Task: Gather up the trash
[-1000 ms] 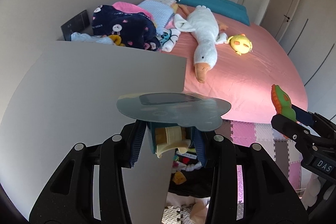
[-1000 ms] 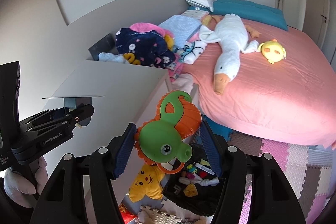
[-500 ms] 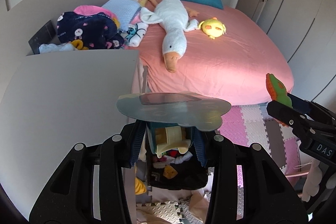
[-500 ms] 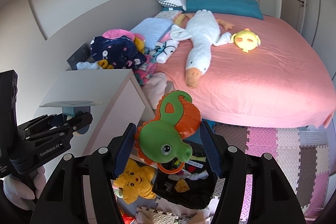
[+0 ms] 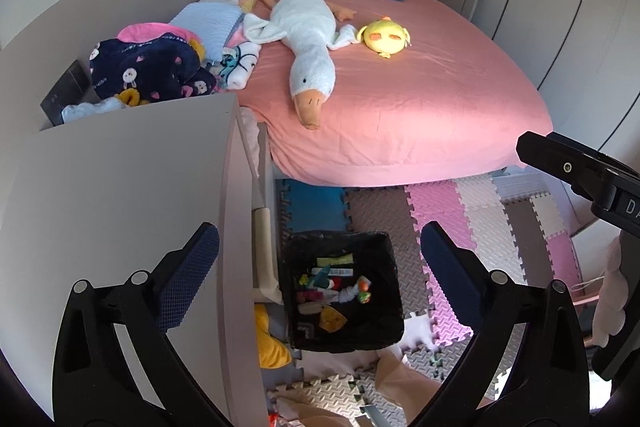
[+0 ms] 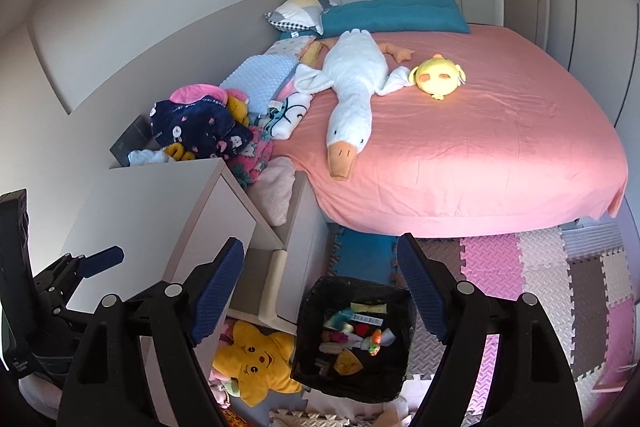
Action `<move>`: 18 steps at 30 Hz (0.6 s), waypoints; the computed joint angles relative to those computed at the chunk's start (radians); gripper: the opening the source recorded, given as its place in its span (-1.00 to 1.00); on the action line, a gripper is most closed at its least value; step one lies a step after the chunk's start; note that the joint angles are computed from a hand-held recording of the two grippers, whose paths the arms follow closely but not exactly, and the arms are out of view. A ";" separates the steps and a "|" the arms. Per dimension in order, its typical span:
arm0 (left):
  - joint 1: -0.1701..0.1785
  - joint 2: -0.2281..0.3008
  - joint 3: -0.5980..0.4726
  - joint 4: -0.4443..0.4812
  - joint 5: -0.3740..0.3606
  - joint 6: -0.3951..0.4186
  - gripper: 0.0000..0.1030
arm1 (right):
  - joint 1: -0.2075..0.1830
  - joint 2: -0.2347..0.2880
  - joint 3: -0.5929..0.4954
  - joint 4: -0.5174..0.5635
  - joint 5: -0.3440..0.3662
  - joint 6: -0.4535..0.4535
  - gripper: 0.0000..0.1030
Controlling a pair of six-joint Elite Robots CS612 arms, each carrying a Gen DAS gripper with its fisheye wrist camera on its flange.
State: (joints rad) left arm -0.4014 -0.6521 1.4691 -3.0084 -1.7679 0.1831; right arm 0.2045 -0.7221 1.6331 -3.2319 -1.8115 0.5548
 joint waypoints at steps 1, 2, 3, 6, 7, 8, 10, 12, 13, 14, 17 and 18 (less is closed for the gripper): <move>0.000 0.001 -0.002 -0.001 0.003 -0.004 0.89 | 0.000 0.001 -0.001 0.001 0.002 -0.002 0.54; 0.001 0.001 -0.002 -0.001 0.004 -0.008 0.89 | 0.001 0.001 -0.002 0.002 0.003 -0.004 0.54; 0.003 0.001 -0.003 0.000 0.002 -0.010 0.89 | 0.002 0.001 -0.004 0.003 0.005 -0.007 0.53; 0.003 0.001 -0.003 -0.002 0.008 -0.012 0.89 | 0.003 0.000 -0.003 0.003 0.007 -0.013 0.54; 0.003 0.001 -0.003 -0.001 0.005 -0.013 0.89 | 0.003 0.000 -0.004 0.004 0.006 -0.015 0.54; 0.004 0.001 -0.003 -0.001 0.001 -0.015 0.89 | 0.003 0.000 -0.004 0.005 0.008 -0.014 0.54; 0.006 0.002 -0.004 -0.002 -0.007 -0.020 0.89 | 0.004 0.000 -0.005 0.008 0.007 -0.012 0.54; 0.007 0.003 -0.005 -0.002 -0.014 -0.021 0.89 | 0.005 0.001 -0.006 0.009 0.009 -0.014 0.54; 0.008 0.003 -0.006 -0.001 -0.019 -0.019 0.89 | 0.006 0.001 -0.007 0.010 0.009 -0.016 0.54; 0.008 0.003 -0.007 0.003 -0.024 -0.017 0.89 | 0.007 0.001 -0.007 0.011 0.009 -0.017 0.53; 0.010 0.004 -0.008 0.009 -0.043 -0.016 0.89 | 0.007 0.001 -0.006 0.012 0.011 -0.021 0.54; 0.011 0.005 -0.009 0.010 -0.050 -0.014 0.89 | 0.007 0.000 -0.006 0.012 0.011 -0.022 0.54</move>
State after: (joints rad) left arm -0.3899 -0.6473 1.4597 -2.9980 -1.8176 0.1687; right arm 0.2113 -0.7216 1.6275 -3.2198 -1.8001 0.5327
